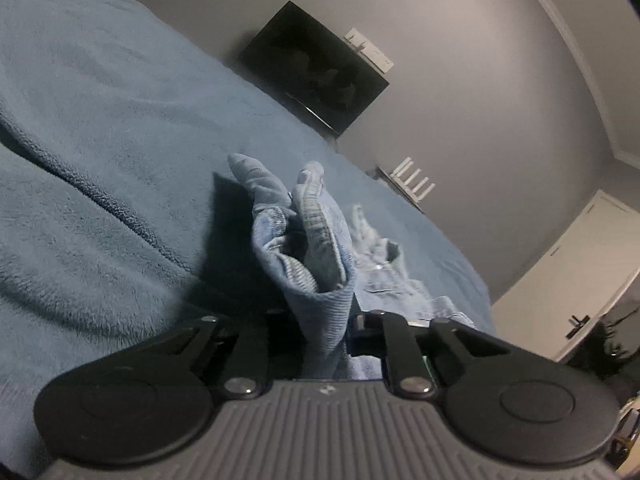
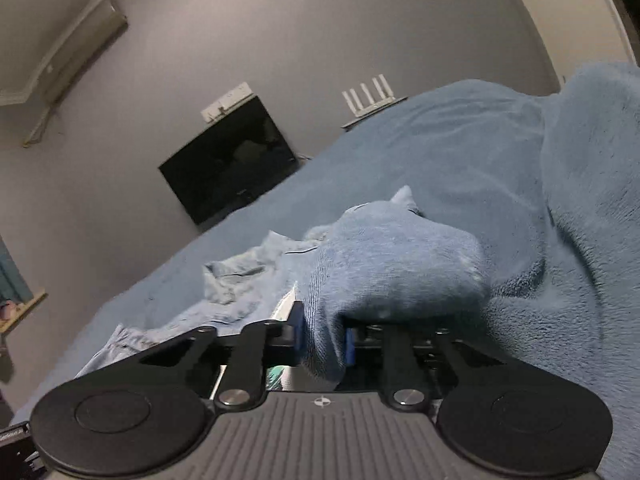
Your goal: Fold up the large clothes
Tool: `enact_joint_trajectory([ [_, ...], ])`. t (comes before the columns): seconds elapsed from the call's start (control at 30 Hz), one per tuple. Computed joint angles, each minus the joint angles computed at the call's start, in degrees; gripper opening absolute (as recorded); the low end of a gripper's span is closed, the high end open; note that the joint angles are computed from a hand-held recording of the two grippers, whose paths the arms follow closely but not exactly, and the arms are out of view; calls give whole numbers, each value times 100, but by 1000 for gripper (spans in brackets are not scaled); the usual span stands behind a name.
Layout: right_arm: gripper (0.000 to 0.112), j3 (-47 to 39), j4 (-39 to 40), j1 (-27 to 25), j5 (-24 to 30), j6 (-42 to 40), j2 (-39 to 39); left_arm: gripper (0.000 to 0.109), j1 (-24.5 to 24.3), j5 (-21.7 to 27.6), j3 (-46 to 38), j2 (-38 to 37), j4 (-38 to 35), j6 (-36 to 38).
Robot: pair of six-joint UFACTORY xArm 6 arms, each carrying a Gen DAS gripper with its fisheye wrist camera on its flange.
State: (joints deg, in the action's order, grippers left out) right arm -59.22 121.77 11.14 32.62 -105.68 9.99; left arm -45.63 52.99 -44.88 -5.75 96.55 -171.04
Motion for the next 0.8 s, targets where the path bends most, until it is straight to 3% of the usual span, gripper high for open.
enact_joint_trajectory([
  [0.27, 15, 858, -1103, -533, 619, 726, -945, 8, -792, 506, 251, -629, -872, 584],
  [0.47, 12, 1736, -2465, -1146, 1193, 1426, -1834, 3, -1651, 1062, 596, -1318, -1845, 869],
  [0.6, 9, 2098, -2915, -1415, 1206, 1650, -2279, 3, -1872, 962, 575, -1463, -2746, 1655],
  [0.7, 21, 1796, -3263, -1350, 1004, 2355, -1945, 8, -1748, 870, 326, -1284, -2846, 2254],
  [0.77, 37, 1662, -3384, -1309, 926, 2621, -1717, 28, -1562, 772, 96, -1060, -3241, 2881],
  [0.8, 44, 1596, -3473, -1238, 853, 2820, -1636, 31, -1586, 768, 24, -961, -3393, 3027],
])
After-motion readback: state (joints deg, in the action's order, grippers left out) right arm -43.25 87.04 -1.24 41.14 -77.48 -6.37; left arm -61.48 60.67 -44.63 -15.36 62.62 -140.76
